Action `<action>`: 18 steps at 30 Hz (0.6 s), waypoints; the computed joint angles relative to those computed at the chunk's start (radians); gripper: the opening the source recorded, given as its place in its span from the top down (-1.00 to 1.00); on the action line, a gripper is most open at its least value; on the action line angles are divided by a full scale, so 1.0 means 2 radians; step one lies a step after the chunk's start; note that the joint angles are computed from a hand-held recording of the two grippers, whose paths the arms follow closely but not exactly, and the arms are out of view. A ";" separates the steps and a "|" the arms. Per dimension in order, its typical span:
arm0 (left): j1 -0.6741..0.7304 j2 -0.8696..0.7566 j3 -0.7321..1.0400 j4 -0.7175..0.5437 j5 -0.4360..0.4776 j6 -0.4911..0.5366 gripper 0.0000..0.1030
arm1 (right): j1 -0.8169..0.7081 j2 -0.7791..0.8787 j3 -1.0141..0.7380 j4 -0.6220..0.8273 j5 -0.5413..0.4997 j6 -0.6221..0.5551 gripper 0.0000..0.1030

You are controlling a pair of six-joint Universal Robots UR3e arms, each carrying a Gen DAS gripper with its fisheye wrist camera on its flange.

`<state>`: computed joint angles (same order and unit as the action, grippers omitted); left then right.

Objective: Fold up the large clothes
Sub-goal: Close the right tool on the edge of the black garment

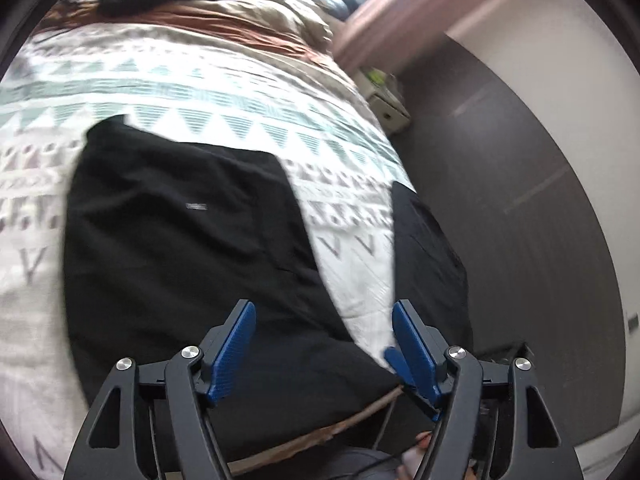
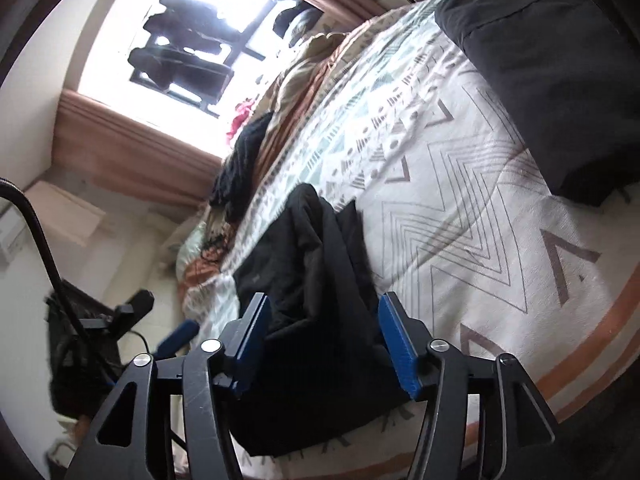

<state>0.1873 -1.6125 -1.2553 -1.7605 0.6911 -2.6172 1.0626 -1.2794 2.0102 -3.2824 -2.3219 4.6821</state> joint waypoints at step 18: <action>0.154 0.077 -0.210 0.073 0.099 0.039 -0.40 | -0.010 0.037 -0.102 0.079 0.068 -0.074 0.69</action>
<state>0.4950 -1.4584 -1.6762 -1.6138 0.8887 -2.5384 1.0421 -1.2051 1.8066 -3.1243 -2.1851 4.5336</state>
